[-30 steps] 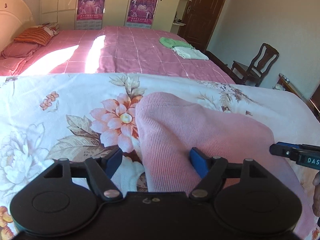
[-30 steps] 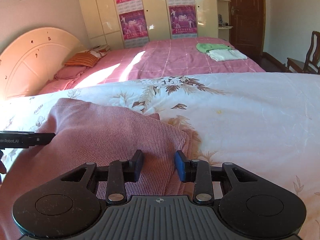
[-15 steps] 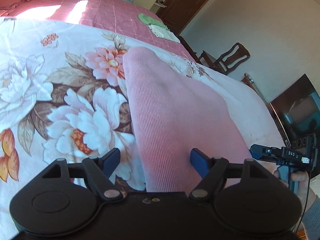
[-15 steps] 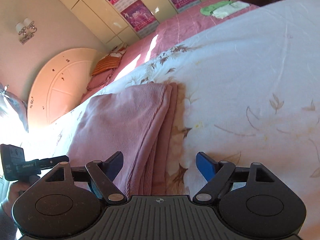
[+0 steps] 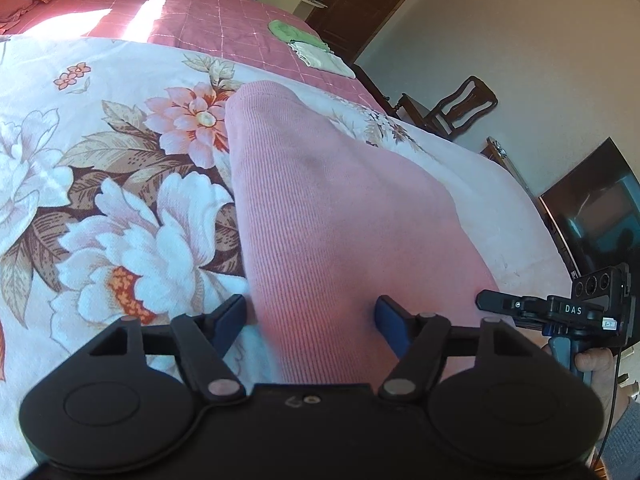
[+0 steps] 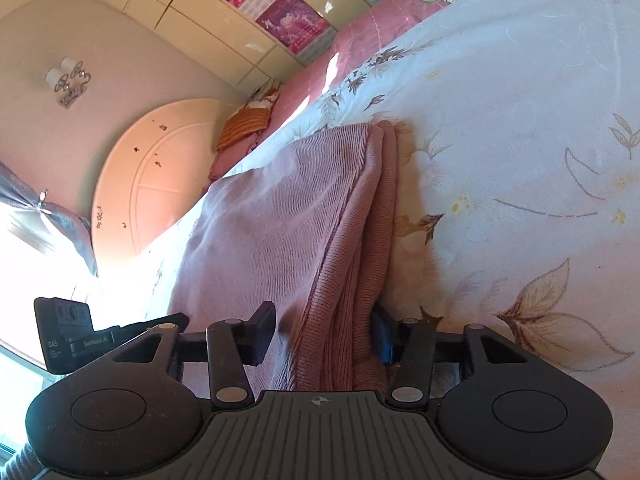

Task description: Fold small clothes

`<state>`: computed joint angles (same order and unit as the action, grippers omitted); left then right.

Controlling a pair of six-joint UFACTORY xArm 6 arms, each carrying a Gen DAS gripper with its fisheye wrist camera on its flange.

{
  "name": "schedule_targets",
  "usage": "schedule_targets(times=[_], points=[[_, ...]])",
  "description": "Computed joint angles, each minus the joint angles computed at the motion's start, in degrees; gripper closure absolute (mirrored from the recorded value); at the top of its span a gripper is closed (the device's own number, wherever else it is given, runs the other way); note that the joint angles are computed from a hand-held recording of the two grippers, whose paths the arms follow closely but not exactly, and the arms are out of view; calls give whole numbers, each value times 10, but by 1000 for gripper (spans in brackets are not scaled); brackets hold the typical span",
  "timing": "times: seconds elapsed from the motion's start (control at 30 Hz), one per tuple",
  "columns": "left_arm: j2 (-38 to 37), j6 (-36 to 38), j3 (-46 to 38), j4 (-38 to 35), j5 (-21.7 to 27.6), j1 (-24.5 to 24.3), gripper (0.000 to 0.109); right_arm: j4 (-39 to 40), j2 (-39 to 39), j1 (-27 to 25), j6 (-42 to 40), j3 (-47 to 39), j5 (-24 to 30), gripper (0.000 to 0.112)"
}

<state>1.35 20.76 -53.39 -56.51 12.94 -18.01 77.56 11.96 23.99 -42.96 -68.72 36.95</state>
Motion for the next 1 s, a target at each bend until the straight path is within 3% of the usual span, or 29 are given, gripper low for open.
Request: schedule_targets(times=[0.1,0.23,0.33,0.47,0.57,0.67,0.73,0.87,1.0], points=[[13,-4,-12,2,-3,-4,52,4,4,7,-5,-4,-17,63],[22,-10,-14,20,-34,-17,56,-66,9,34,23,-18,-55,62],[21,-11,-10,37,-52,-23,65,-155,4,65,66,-11,-111,87],[10,-18,-2,57,-69,-29,77,-245,-12,104,103,14,-190,92],[-4,-5,5,49,-69,-31,80,-277,-23,123,120,25,-226,93],[-30,21,16,33,-63,-31,81,-306,-37,137,147,32,-245,93],[-58,-15,37,92,-67,-29,81,-355,-41,146,190,23,-242,93],[-121,-22,75,127,-48,-10,81,-478,-52,175,299,19,-253,93],[-210,-49,132,181,-12,35,81,-549,-44,211,376,-2,-264,93]])
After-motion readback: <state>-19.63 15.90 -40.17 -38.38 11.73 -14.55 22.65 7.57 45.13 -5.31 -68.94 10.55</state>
